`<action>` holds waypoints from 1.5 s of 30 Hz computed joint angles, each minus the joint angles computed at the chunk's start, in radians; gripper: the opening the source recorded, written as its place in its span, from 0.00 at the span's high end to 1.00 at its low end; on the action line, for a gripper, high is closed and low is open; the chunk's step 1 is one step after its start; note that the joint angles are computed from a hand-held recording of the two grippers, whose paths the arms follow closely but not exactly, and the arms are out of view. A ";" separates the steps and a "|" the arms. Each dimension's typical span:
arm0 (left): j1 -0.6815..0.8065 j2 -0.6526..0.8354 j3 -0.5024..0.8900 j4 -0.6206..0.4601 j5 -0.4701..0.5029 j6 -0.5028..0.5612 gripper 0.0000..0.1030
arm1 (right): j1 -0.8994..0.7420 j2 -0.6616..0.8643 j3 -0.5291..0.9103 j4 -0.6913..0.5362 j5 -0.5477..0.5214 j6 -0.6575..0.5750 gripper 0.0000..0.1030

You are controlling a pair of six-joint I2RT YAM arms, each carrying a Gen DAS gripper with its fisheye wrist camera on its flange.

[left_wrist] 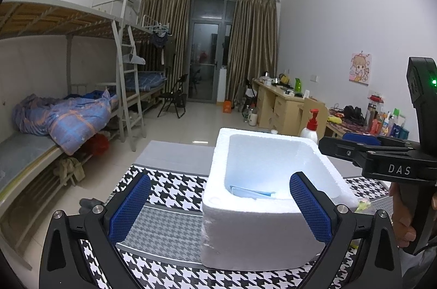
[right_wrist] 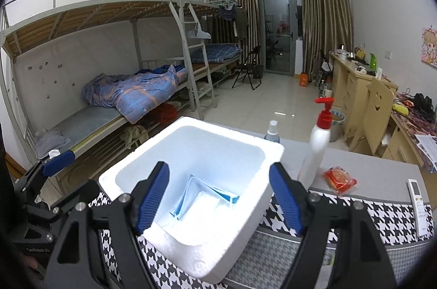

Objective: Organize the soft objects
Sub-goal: 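Withdraw both tools from the box back over the sock and net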

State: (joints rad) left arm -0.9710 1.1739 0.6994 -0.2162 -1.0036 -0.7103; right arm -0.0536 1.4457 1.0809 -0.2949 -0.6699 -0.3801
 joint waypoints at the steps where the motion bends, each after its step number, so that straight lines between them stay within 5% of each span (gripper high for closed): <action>1: -0.004 0.005 0.002 0.002 -0.001 0.000 0.01 | -0.007 -0.008 -0.010 0.008 0.001 0.001 0.22; 11: -0.063 0.020 0.032 -0.003 -0.049 0.014 0.01 | -0.085 -0.059 -0.072 0.058 -0.065 -0.011 0.12; 32: -0.144 0.056 0.039 0.060 -0.095 0.013 0.01 | -0.248 -0.102 -0.191 0.167 -0.156 -0.006 0.08; 45: -0.178 0.129 0.047 0.201 -0.055 0.083 0.01 | -0.375 -0.091 -0.249 0.199 -0.204 -0.046 0.08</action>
State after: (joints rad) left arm -1.1491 1.3033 0.7459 -0.0149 -1.0583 -0.6276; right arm -0.4286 1.3546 0.8324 -0.0960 -0.8741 -0.4260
